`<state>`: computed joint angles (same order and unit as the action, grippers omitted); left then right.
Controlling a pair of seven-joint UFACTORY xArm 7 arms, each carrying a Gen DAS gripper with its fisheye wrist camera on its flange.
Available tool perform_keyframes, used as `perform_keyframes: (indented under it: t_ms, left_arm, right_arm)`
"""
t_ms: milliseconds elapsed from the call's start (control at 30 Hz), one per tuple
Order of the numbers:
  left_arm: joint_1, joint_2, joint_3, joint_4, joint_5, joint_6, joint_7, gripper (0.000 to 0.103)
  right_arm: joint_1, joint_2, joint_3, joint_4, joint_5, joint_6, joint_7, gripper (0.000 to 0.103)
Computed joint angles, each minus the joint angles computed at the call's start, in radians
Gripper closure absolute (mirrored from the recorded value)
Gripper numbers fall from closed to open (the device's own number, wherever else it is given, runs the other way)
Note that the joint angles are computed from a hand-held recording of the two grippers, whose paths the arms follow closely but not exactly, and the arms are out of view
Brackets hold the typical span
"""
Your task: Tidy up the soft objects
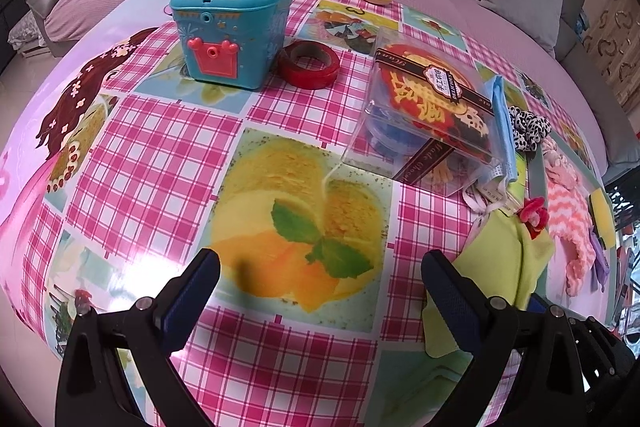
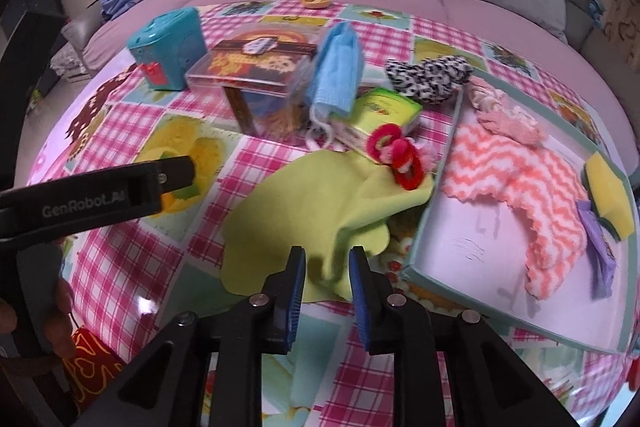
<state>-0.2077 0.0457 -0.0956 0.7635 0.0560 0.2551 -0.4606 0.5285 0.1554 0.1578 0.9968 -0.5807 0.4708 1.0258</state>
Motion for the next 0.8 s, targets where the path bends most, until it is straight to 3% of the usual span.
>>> perform_keyframes:
  t_ms: [400,533,700,800]
  left_arm:
    - [0.0,0.002,-0.001,0.002,-0.011,0.0,0.009,0.002]
    - [0.0,0.004,0.0,0.002,-0.016,0.0,0.012,0.002]
    - [0.0,0.0,0.002,-0.001,-0.006,-0.002,0.002,0.002]
    - [0.0,-0.006,0.004,-0.005,0.016,0.001,-0.015,0.002]
  right_arm:
    - [0.001,0.046,0.006,0.037,0.097,0.054,-0.085,0.074]
    - [0.017,0.056,-0.008,0.05,0.083,0.075,-0.065,0.074]
    - [0.013,0.026,-0.019,0.025,0.056,0.064,-0.022,0.097]
    - [0.005,-0.004,-0.018,0.004,0.024,0.054,0.013,0.098]
